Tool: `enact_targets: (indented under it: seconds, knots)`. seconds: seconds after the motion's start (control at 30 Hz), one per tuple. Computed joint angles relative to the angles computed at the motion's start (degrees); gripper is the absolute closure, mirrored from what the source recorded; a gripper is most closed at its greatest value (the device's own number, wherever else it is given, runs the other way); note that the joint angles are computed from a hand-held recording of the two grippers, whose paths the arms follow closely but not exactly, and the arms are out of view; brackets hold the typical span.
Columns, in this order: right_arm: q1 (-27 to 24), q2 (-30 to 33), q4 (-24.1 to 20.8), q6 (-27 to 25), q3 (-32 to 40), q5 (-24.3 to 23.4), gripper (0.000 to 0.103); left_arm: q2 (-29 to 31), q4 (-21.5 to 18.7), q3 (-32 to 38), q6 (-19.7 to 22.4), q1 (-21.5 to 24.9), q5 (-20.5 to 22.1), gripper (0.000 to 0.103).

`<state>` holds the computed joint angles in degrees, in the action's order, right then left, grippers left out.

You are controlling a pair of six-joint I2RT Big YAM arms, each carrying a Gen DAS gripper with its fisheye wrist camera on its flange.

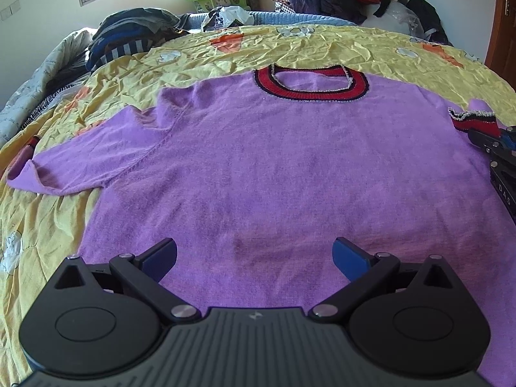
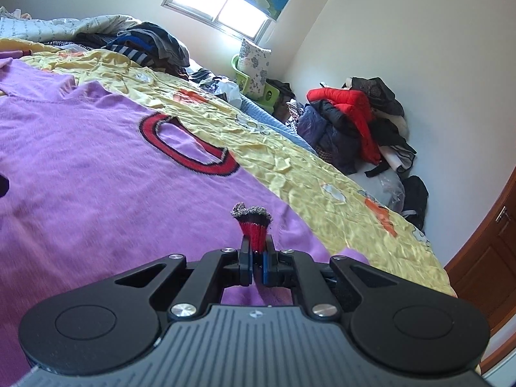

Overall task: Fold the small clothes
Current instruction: 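Carry the held sleeve across the sweater body toward the collar with the right gripper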

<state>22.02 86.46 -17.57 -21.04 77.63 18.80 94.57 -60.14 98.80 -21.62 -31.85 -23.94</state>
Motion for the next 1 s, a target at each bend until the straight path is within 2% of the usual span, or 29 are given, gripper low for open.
enact_targets:
  seconds: [0.1, 0.27, 0.47, 0.83, 1.0]
  knots:
    - [0.83, 1.09, -0.66, 1.19, 1.70, 0.29, 0.092, -0.41, 0.79, -0.71, 0.29, 0.09, -0.67, 0.000]
    - [2.43, 3.78, -1.73, 1.48, 5.30, 0.80, 0.092, -1.90, 3.26, -2.64, 0.66, 0.88, 1.64, 0.000]
    - [4.35, 7.16, -3.86, 2.43, 10.33, -0.31, 0.092, -2.74, 4.19, -3.74, 1.07, 1.38, -0.17, 0.000]
    - [8.18, 12.76, -6.56, 6.23, 19.02, -4.37, 0.092, -4.92, 3.73, -6.34, -0.85, 4.70, -0.13, 0.000]
    - [9.86, 15.22, -7.71, 5.82, 22.23, -4.99, 0.092, -6.32, 3.83, -7.93, -1.87, 6.30, -0.10, 0.000]
